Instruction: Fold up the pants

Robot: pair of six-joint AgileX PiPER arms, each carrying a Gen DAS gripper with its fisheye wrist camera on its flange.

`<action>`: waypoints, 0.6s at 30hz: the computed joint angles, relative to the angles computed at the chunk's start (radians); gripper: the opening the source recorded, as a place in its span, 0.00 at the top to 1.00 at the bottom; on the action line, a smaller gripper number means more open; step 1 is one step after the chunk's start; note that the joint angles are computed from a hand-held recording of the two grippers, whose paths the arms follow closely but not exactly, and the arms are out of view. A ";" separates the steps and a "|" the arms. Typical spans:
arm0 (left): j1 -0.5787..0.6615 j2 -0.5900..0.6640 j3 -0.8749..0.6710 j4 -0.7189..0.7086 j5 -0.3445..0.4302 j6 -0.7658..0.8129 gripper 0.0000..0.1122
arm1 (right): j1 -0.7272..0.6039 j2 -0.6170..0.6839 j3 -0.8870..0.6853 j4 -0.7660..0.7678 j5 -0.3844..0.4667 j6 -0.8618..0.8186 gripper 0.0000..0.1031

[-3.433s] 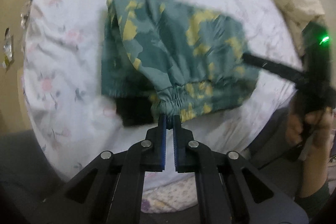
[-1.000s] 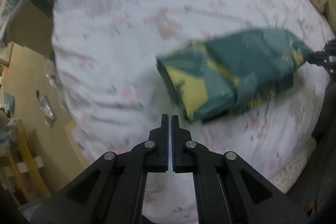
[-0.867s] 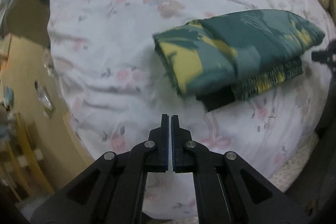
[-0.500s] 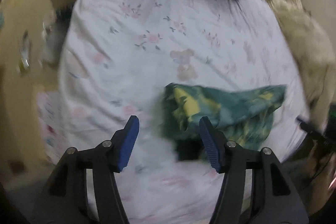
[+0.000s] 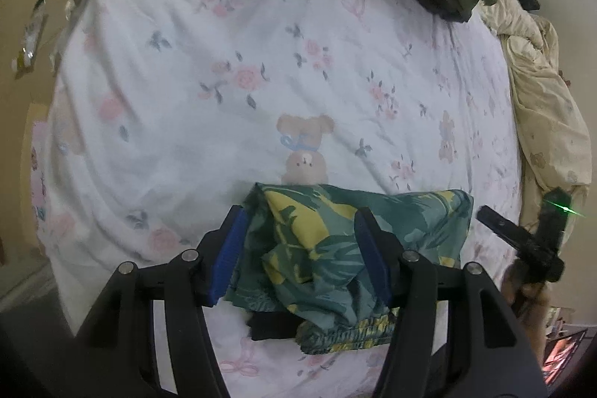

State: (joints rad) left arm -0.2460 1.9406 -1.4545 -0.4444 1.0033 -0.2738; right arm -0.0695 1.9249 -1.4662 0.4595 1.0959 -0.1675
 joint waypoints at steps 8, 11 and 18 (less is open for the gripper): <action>-0.053 0.031 -0.061 0.011 0.048 0.032 0.98 | 0.036 -0.038 0.077 0.076 -0.075 -0.147 0.95; -0.043 -0.041 -0.035 -0.003 0.060 0.087 0.98 | 0.033 -0.140 0.136 0.069 -0.082 -0.219 0.96; -0.074 -0.189 0.099 0.102 0.167 0.224 0.98 | 0.092 -0.449 0.350 -0.064 0.001 -0.357 0.97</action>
State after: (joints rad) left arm -0.3195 1.7520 -1.3555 -0.3427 1.1707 -0.0494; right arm 0.0226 1.4763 -1.1158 0.3957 1.0969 -0.5246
